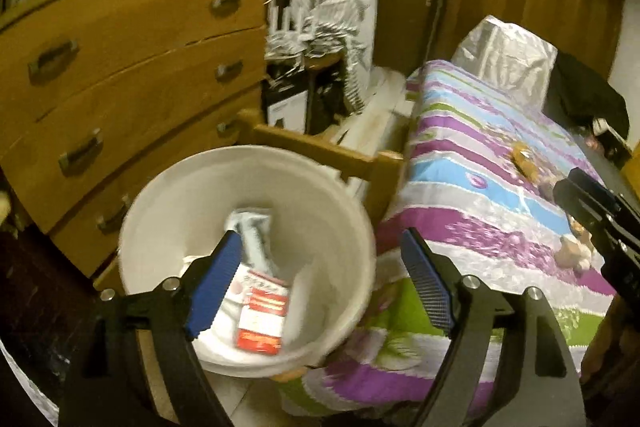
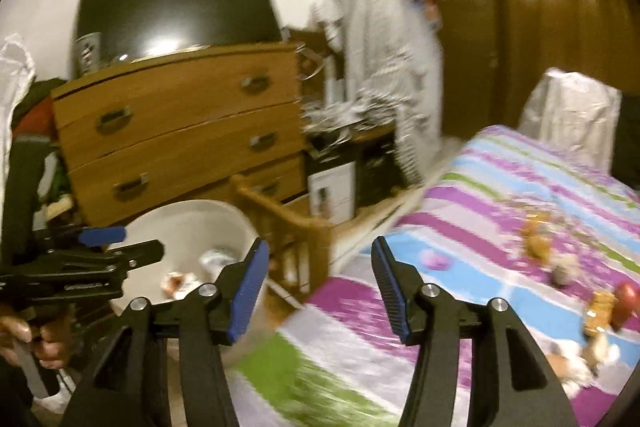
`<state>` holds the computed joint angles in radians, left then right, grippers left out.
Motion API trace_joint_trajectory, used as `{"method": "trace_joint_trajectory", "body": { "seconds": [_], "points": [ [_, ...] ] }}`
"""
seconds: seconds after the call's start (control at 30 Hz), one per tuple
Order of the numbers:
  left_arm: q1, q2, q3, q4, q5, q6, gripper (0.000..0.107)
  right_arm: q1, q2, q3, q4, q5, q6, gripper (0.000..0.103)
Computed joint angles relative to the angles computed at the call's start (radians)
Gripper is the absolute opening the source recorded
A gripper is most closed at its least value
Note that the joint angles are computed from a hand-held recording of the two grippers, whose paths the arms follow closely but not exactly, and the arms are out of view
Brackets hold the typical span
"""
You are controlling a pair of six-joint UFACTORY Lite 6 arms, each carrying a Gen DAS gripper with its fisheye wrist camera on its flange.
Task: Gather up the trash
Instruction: 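Move both tools back toward the trash on the bedspread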
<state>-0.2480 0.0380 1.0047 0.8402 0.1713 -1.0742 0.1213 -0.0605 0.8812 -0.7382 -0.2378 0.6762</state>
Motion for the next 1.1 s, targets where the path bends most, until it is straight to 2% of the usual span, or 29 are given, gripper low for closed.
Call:
{"method": "trace_joint_trajectory", "body": {
  "seconds": [0.03,0.2,0.3,0.47,0.53,0.73,0.87,1.0,1.07,1.1],
  "points": [
    [-0.042,0.002,0.003,0.089,0.014,-0.105,0.078,-0.043,-0.036,-0.045,-0.016,-0.024,0.005,0.059],
    [-0.246,0.054,0.022,0.507,0.088,-0.592,0.079,-0.350,-0.122,-0.183,-0.332,-0.181,0.241,0.060],
    [-0.355,0.122,0.060,0.602,0.132,-0.703,0.079,-0.575,-0.106,-0.214,-0.500,-0.313,0.337,0.061],
    [-0.490,0.292,0.187,0.513,0.137,-0.638,0.079,-0.931,0.053,-0.161,-0.684,-0.503,0.365,0.061],
    [-0.527,0.353,0.239,0.444,0.138,-0.587,0.079,-1.020,0.132,-0.121,-0.718,-0.544,0.354,0.061],
    [-0.596,0.508,0.384,0.301,0.138,-0.486,0.079,-1.257,0.447,0.168,-0.873,-0.634,0.464,0.061],
    [-0.608,0.600,0.496,0.234,0.130,-0.375,0.079,-1.294,0.597,0.358,-0.944,-0.638,0.578,0.061],
    [-0.595,0.735,0.694,0.170,0.167,-0.235,0.079,-1.241,0.782,0.672,-1.097,-0.675,0.869,0.061],
    [-0.575,0.817,0.810,0.160,0.194,-0.210,0.079,-1.188,0.851,0.807,-1.157,-0.663,0.995,0.061],
    [-0.560,0.862,0.868,0.104,0.205,-0.159,0.079,-1.160,0.893,0.884,-1.182,-0.658,1.050,0.061]
  ]
}}
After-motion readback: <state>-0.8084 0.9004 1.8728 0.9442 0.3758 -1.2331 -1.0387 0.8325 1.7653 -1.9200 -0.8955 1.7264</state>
